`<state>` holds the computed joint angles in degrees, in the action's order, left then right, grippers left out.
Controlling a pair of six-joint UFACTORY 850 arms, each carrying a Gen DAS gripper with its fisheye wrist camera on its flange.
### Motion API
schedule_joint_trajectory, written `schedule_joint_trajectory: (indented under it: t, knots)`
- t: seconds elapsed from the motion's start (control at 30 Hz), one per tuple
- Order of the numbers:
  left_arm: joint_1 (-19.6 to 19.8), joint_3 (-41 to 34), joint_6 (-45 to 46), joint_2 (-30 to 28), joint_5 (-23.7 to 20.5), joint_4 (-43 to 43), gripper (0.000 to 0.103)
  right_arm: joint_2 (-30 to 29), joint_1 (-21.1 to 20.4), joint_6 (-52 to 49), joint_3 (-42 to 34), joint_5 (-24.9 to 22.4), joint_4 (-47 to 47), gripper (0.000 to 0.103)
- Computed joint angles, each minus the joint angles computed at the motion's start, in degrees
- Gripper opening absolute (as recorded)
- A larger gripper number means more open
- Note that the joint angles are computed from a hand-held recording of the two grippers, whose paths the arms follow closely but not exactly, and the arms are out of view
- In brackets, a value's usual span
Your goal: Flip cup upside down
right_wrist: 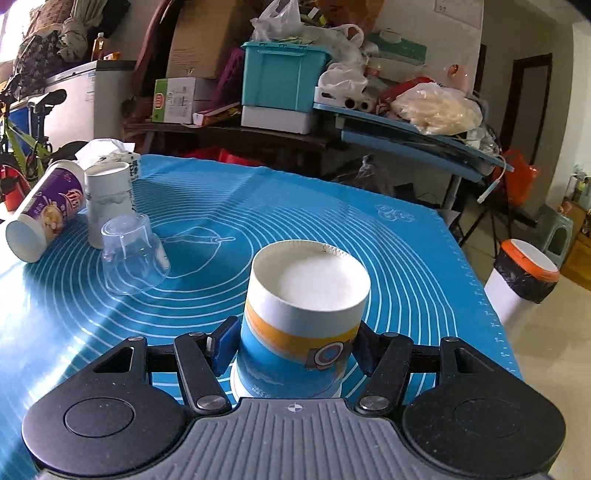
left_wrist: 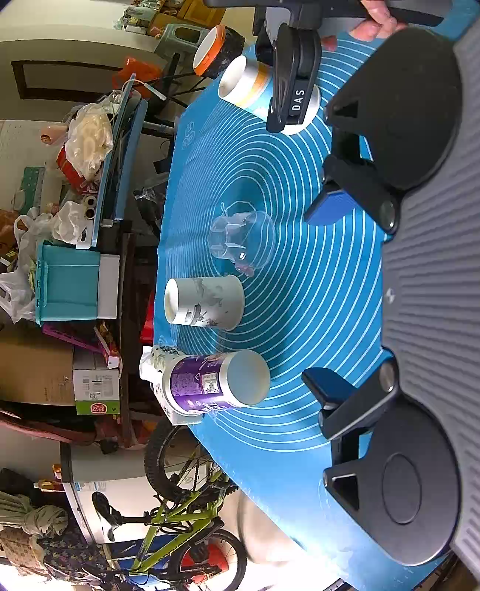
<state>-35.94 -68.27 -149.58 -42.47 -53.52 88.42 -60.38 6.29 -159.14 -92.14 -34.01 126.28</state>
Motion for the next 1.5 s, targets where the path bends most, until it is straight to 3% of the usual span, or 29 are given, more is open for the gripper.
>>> schedule_joint_trajectory:
  t: [0.13,0.3,0.5,0.73,1.03,1.5]
  knots:
    - [0.0,-0.2,0.1,-0.1,0.3,-0.2,0.084,0.0,0.0,1.3,-0.2,-0.1,0.0,0.059]
    - [0.1,-0.4,-0.1,-0.1,0.9,0.0,0.084,0.5,0.4,-3.8,0.9,0.7,4.2,0.084]
    - [-0.1,-0.8,-0.2,-0.1,1.0,0.0,0.084,3.4,-0.3,-3.4,4.6,-1.4,4.6,0.102]
    - [-2.3,-3.0,8.0,-0.6,-1.3,-3.3,0.084,10.7,-2.2,-5.5,14.8,-2.4,10.9,0.103]
    - [-5.5,-1.7,5.8,0.8,0.5,-1.3,0.084,19.1,-8.6,2.6,25.3,-7.5,3.6,0.103]
    - [-9.7,-0.4,6.4,2.0,-0.3,0.2,0.084,24.7,-13.6,0.2,35.0,-12.2,-0.2,0.103]
